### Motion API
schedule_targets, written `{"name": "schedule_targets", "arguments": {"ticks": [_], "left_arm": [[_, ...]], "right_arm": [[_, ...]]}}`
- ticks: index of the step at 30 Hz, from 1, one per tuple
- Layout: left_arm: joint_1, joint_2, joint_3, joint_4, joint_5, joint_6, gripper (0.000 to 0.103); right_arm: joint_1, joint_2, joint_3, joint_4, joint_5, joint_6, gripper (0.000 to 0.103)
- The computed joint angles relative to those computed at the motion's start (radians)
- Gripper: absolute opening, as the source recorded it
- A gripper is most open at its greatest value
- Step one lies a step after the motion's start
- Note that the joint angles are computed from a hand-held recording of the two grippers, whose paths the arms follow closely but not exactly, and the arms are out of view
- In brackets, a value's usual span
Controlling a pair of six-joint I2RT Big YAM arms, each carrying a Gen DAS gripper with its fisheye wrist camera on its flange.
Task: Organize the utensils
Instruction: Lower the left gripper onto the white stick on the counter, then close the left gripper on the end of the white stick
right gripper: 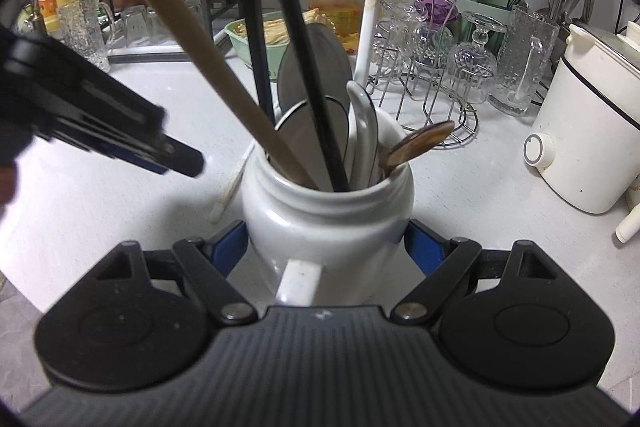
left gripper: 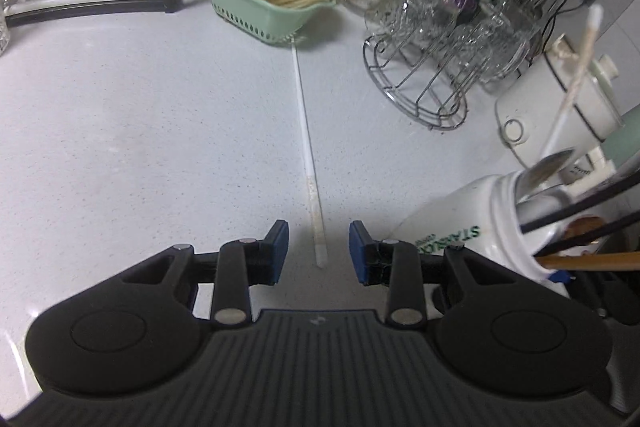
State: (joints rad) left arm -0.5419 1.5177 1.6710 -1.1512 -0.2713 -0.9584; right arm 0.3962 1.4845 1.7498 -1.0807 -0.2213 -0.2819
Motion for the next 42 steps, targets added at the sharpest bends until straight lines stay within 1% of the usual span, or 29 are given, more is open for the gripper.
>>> {"name": "schedule_targets", "arguments": {"ticks": [2,5,8,10,12,14,15,17,18,25,28,31,35,42], "left_arm": [[0.004,0.018,0.005,0.004,0.007,0.004,0.038],[0.003,0.041,0.015,-0.001,0.011,0.018,0.033],[-0.004,0.067,0.034,-0.016,-0.012,0.049,0.029],[-0.003,0.085,0.051,-0.032,-0.024,0.061,0.020],[0.000,0.101,0.066,-0.042,-0.021,0.065,0.018],[-0.002,0.122,0.094,-0.071,-0.032,0.078,0.015],[-0.003,0.131,0.105,-0.084,-0.037,0.073,0.015],[0.000,0.136,0.110,-0.092,-0.022,0.057,0.012],[-0.002,0.139,0.112,-0.097,-0.025,0.053,0.009],[-0.011,0.160,0.152,-0.150,-0.041,0.032,0.007],[-0.022,0.146,0.136,-0.156,-0.042,0.002,0.007],[-0.041,0.117,0.104,-0.158,-0.038,-0.045,0.007],[-0.078,0.071,0.052,-0.155,-0.041,-0.130,0.007],[-0.172,0.020,0.021,-0.197,-0.071,-0.286,0.007]], "right_arm": [[0.000,-0.001,-0.001,-0.001,-0.001,-0.001,0.087],[0.000,0.003,0.005,-0.006,0.000,-0.005,0.087],[-0.001,0.005,0.008,-0.010,-0.003,-0.007,0.087],[-0.002,0.007,0.012,-0.014,-0.005,-0.009,0.087],[-0.004,0.010,0.016,-0.018,-0.008,-0.012,0.087],[-0.003,0.009,0.013,-0.014,-0.008,-0.013,0.087],[-0.004,0.009,0.013,-0.013,-0.009,-0.015,0.087],[-0.004,0.009,0.013,-0.012,-0.009,-0.017,0.087],[-0.003,0.010,0.013,-0.012,-0.009,-0.019,0.087],[-0.006,0.020,0.028,-0.025,-0.018,-0.034,0.087],[-0.009,0.020,0.027,-0.026,-0.024,-0.044,0.087],[-0.010,0.022,0.031,-0.033,-0.028,-0.052,0.087],[-0.011,0.029,0.043,-0.044,-0.032,-0.059,0.087],[-0.021,0.026,0.033,-0.029,-0.068,-0.087,0.087]]}}
